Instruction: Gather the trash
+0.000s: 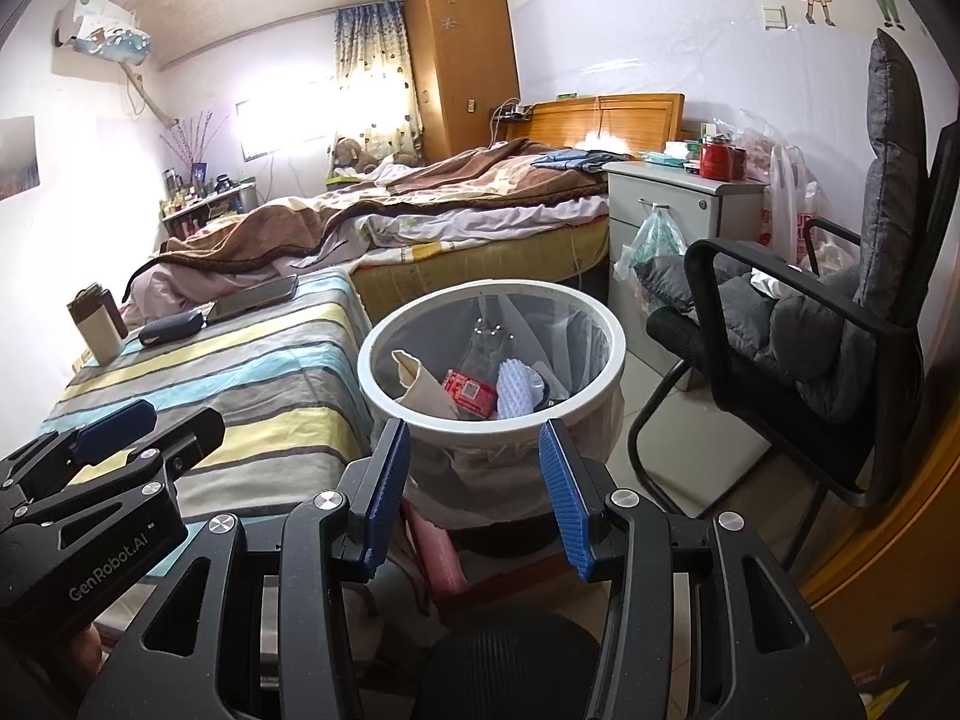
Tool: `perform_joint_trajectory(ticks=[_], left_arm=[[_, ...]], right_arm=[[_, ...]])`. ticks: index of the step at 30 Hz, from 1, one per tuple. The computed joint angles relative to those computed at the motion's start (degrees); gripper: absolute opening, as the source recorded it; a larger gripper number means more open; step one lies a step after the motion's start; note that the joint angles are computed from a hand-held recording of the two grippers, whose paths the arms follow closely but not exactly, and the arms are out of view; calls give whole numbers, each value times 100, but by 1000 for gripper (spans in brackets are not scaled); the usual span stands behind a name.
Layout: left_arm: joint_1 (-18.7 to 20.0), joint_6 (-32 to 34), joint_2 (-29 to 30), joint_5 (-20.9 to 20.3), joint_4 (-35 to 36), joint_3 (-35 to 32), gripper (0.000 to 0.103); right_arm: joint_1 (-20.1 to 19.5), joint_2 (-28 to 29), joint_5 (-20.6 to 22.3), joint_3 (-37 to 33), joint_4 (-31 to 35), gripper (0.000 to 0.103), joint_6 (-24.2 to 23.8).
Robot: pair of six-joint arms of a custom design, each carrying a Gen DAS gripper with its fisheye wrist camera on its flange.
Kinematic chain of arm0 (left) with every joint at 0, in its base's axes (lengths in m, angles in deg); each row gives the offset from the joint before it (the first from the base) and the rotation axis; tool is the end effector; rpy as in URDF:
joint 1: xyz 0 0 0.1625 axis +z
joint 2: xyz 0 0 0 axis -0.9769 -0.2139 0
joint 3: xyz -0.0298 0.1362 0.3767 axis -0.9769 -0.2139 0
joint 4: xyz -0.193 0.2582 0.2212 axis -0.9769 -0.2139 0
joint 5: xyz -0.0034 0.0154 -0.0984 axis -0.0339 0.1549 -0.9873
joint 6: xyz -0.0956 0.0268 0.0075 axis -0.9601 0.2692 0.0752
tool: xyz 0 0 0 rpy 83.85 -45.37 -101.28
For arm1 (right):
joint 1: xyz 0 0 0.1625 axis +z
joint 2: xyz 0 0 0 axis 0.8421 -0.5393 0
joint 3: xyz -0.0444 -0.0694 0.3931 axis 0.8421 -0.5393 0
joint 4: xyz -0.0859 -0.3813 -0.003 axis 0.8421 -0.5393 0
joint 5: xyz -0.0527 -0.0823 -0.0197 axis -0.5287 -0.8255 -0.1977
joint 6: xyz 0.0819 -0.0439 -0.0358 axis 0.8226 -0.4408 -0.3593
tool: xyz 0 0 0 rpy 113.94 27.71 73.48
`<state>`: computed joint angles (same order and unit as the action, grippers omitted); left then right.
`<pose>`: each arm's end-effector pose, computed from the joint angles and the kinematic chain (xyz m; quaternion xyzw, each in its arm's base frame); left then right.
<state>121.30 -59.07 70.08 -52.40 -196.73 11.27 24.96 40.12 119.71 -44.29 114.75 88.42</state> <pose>-0.4021 -0.6935 -0.0742 0.1285 0.8072 -0.4509 0.3585 0.0227 -0.7233 0.2970 0.2367 -0.8403 0.4087 0.2661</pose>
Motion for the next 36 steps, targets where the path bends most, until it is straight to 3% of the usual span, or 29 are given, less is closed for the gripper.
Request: perform_joint_trajectory(ticks=[36], left_arm=[[9,21,32,-11,-8,-60,56]], right_arm=[[7,-63,-7,125,-39,47,24]])
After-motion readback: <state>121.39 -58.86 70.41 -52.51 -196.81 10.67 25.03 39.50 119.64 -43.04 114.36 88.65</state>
